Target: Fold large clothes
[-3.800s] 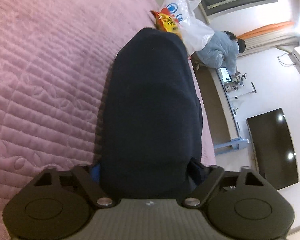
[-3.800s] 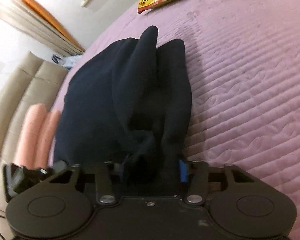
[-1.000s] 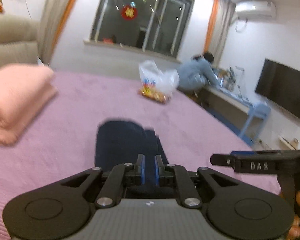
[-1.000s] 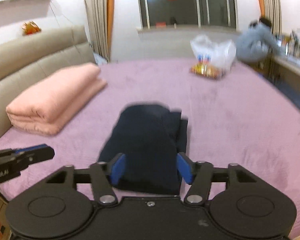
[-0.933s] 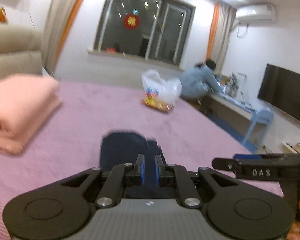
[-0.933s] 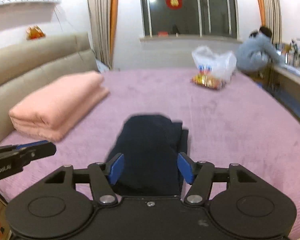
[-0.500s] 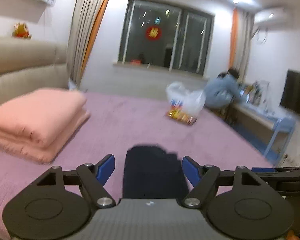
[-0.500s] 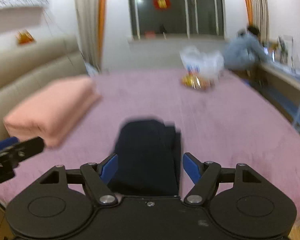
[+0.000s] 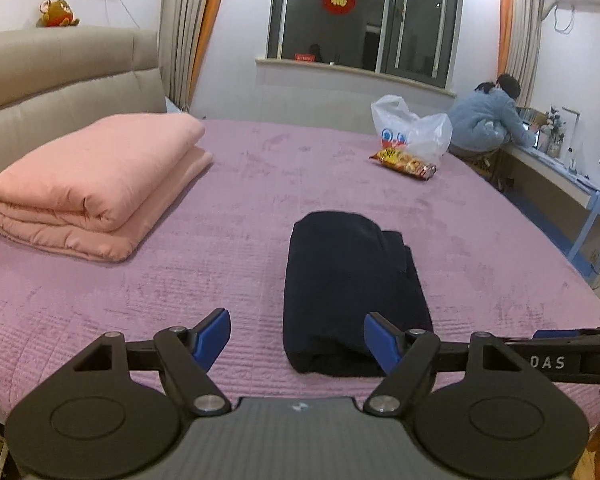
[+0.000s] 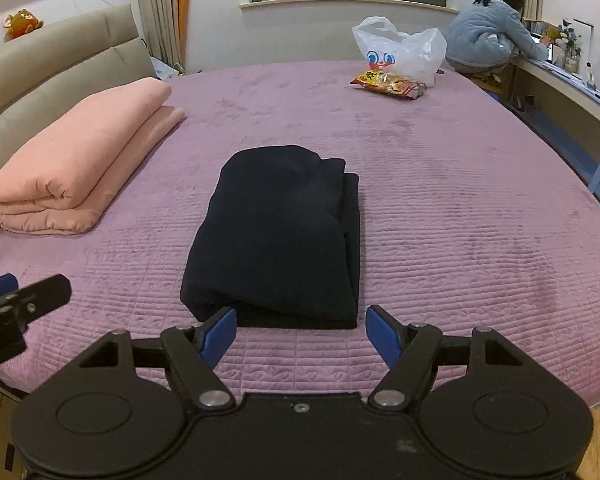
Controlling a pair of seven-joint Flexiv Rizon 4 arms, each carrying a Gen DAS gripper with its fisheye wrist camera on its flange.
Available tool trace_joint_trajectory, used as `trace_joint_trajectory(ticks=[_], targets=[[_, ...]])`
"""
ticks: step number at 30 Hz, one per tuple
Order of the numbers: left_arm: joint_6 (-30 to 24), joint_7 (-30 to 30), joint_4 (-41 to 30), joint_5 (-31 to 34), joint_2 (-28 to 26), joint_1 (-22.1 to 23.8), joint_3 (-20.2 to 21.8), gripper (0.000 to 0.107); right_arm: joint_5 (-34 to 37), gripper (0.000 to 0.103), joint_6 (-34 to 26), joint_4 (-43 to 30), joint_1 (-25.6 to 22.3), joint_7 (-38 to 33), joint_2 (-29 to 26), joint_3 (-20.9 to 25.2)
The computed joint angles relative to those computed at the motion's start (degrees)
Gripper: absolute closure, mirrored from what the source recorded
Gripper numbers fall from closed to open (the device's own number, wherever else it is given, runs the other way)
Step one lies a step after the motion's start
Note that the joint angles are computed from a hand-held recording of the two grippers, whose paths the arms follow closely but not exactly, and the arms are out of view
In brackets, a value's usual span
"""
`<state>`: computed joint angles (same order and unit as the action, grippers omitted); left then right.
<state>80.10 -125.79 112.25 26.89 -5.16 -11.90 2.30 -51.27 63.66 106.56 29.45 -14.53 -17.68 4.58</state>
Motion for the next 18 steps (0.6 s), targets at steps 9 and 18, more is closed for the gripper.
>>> trace_joint_trajectory(ticks=[9,18], targets=[[-1.89,0.53,0.22,-0.7,0.19,0.08,-0.49,0.031,0.98,0.019,0.49,1.15,-0.29,-1.05,0.52,0.58],[-4.36,-4.04,-0.91,5.13,1.1,-0.51,-0.4,0.031,1.19,0.019,1.38,1.83,-0.27,-1.59,0.64,0.6]])
